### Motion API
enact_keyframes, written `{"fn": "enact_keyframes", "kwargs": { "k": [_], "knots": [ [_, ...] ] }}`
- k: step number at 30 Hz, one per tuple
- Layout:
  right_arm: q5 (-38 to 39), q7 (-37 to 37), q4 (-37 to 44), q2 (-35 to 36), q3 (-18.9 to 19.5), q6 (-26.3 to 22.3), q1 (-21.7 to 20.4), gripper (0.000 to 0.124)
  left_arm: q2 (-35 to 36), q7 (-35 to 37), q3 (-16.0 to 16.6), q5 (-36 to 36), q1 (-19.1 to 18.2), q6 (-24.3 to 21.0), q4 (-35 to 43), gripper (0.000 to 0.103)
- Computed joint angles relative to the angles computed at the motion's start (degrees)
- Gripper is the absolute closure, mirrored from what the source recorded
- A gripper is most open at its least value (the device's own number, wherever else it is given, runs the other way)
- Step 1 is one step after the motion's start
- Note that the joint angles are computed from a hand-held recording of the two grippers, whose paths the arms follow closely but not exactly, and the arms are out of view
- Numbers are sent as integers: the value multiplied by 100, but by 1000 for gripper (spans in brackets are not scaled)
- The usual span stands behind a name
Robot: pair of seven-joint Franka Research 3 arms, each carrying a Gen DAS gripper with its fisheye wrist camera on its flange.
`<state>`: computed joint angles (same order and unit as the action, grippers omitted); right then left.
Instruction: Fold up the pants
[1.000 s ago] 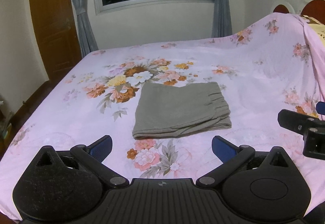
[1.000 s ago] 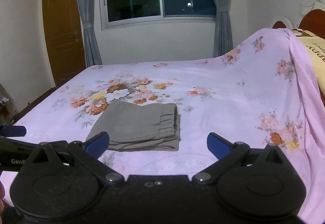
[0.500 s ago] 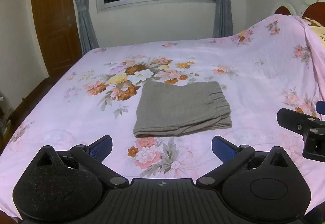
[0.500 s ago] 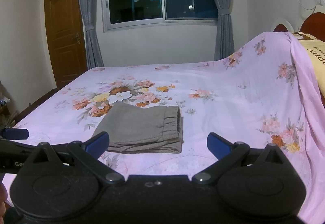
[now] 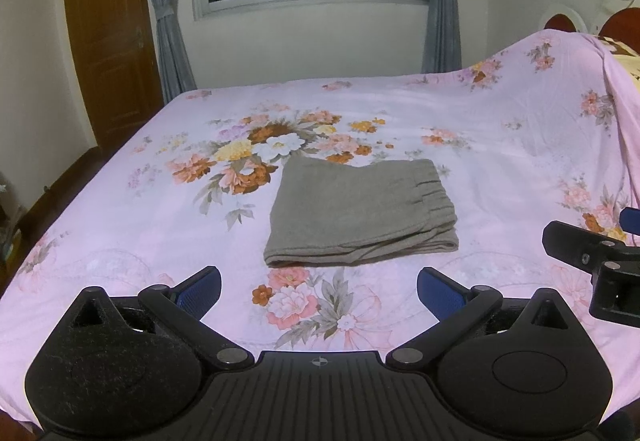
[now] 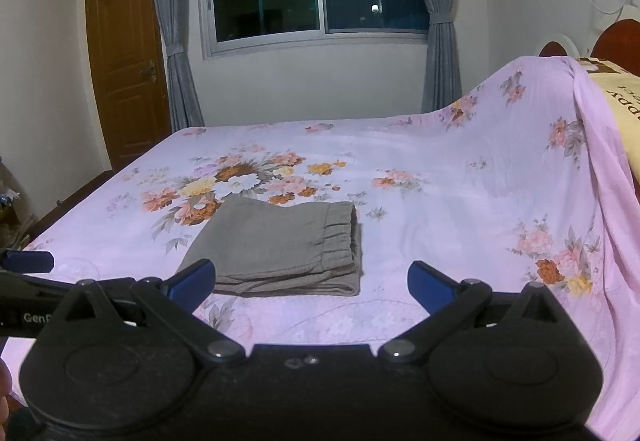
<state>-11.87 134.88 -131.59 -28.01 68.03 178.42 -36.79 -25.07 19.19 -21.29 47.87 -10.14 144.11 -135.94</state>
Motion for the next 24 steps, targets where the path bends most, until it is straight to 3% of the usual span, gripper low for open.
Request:
{"fn": "enact_keyframes", "kwargs": {
  "k": [24],
  "knots": [
    [-18,-61,20,166,118,35,-111,21,79,-167,11,102,-23,-117,43,0]
  ]
}}
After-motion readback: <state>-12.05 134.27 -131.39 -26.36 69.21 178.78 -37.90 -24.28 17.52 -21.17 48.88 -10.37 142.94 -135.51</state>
